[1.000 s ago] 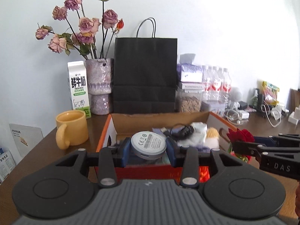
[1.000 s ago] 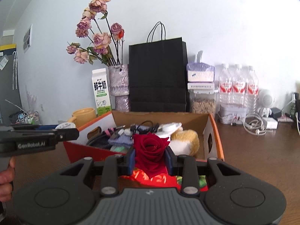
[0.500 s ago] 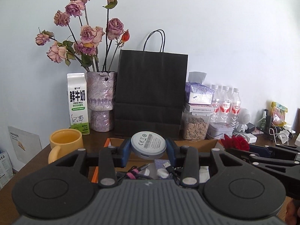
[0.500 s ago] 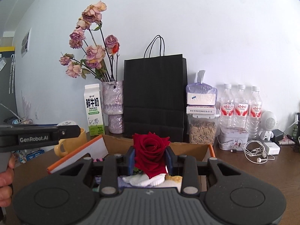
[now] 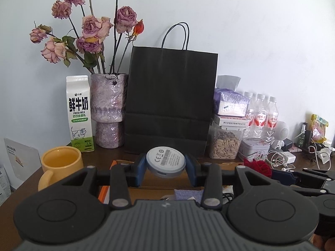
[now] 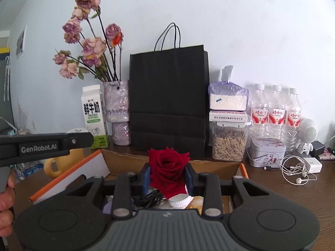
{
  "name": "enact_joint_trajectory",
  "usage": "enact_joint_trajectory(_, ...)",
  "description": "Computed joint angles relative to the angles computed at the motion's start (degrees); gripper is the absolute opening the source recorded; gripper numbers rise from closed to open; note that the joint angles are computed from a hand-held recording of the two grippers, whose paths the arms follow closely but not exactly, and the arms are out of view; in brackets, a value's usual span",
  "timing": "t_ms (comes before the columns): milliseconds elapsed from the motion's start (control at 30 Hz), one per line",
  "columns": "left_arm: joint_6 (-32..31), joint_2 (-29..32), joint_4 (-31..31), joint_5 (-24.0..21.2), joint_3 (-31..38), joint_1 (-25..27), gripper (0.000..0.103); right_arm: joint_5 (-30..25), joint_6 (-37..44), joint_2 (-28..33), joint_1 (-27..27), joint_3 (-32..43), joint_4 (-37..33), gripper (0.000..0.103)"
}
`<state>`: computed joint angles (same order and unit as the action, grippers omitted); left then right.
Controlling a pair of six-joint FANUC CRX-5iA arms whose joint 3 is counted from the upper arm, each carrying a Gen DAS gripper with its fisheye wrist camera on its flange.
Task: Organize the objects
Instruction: 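Carry the red rose and white disc over the red box and lower them, then open both tools to release the rose and disc into the box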
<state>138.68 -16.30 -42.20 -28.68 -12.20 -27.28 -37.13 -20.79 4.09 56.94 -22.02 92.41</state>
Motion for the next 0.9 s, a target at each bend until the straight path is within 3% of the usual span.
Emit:
enact_joint_trajectory(300,-7.1,2.7,5.8,1.5,0.1,2.8,0.040,2.5,1.8,1.0,-1.8,0.6,-1.0,0.033)
enact_joint_trajectory(500,-6.8,2.5,5.0,1.0,0.0,2.0,0.042,2.7,3.3,1.1,-1.5,0.7,-2.6,0.038)
enact_joint_trajectory(533,-5.9,2.5,4.4,0.5,0.2,1.8,0.050,2.6,3.6,1.2,-1.4,0.8,-2.9,0.039)
enact_joint_trajectory(567,-4.8,2.5,3.6,-0.1,0.5,1.5,0.071,2.5,3.7,1.2,-1.3,0.8,-3.1,0.044)
enact_joint_trajectory(600,-2.5,2.4,1.8,-0.5,0.7,0.9,0.083,2.6,3.7,1.1,-1.4,0.7,-3.3,0.057)
enact_joint_trajectory(633,0.4,2.4,-0.9,-1.2,1.1,0.0,0.102,2.6,3.2,1.1,-1.5,0.6,-3.1,0.066)
enact_joint_trajectory(700,4.4,2.6,-5.2,-3.4,2.0,-1.8,0.103,1.1,2.4,1.3,-1.2,0.6,-2.8,0.097)
enact_joint_trajectory(767,2.7,2.6,-3.4,-2.6,1.7,-1.1,0.103,0.1,3.1,1.6,-0.8,1.0,-4.2,0.103)
enact_joint_trajectory(900,1.4,3.1,-2.7,-3.0,2.0,-1.1,0.103,0.2,4.4,1.9,-0.7,1.4,-6.3,0.103)
